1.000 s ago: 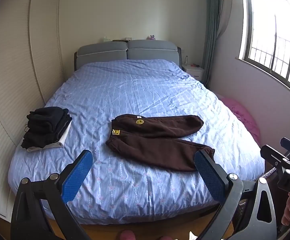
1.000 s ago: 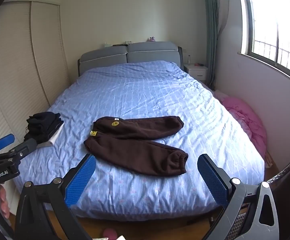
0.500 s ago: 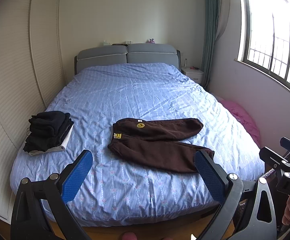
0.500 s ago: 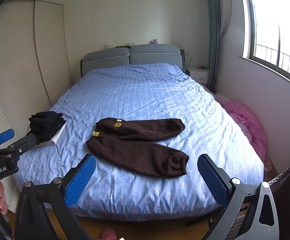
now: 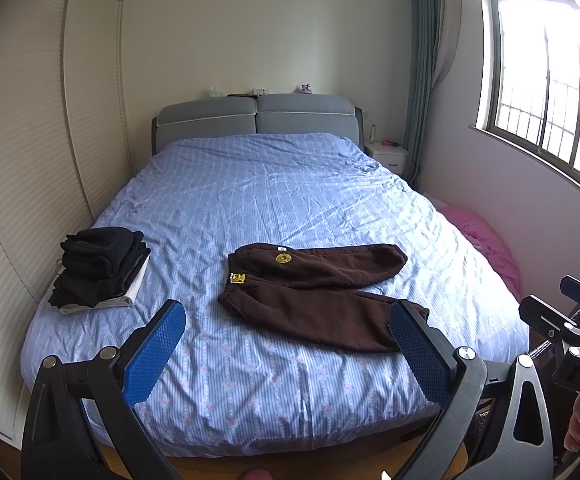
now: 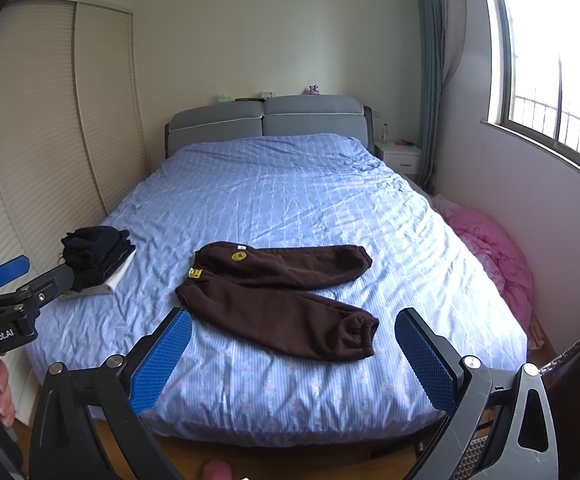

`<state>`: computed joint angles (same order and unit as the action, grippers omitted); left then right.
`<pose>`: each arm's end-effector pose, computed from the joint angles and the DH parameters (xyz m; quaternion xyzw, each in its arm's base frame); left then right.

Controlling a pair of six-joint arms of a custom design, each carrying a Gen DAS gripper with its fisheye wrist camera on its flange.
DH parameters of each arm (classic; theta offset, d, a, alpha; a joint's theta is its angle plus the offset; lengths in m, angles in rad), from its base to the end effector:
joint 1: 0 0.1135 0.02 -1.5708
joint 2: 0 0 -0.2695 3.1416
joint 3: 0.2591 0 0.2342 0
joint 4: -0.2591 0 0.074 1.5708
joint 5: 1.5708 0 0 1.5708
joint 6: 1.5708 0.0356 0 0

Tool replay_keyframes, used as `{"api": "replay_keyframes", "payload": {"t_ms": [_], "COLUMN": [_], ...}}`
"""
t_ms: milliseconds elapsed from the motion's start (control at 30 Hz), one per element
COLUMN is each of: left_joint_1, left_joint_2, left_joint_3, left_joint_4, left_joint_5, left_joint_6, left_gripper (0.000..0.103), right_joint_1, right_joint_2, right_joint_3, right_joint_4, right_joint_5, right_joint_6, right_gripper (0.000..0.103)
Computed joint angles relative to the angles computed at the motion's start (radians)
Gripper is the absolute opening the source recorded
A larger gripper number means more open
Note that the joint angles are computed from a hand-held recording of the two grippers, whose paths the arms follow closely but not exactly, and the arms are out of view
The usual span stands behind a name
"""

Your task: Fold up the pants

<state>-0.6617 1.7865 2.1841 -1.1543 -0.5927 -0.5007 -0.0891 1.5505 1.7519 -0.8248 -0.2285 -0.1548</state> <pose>0.2792 -0.1923 0.4487 -0.0446 0.8847 0.0162 0.4637 0.3120 -0.0198 0.4236 -0.0810 0.8819 0.0456 0.4622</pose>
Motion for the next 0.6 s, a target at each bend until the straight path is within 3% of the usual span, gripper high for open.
{"api": "replay_keyframes", "payload": {"t_ms": [600], "left_joint_1": [0.014], "left_joint_2": [-0.003], "left_joint_3": [0.012], "left_joint_4": [0.002], "left_joint_5": [0.006], "left_joint_6": [0.019], "left_gripper": [0.103], "right_joint_1": [-0.006], "right_joint_2": [-0.014], "right_joint_3": [-0.014], "right_joint_4": [0.012], "right_joint_5": [-0.011], "right_joint_6": [0.008], "right_gripper": [0.103]}}
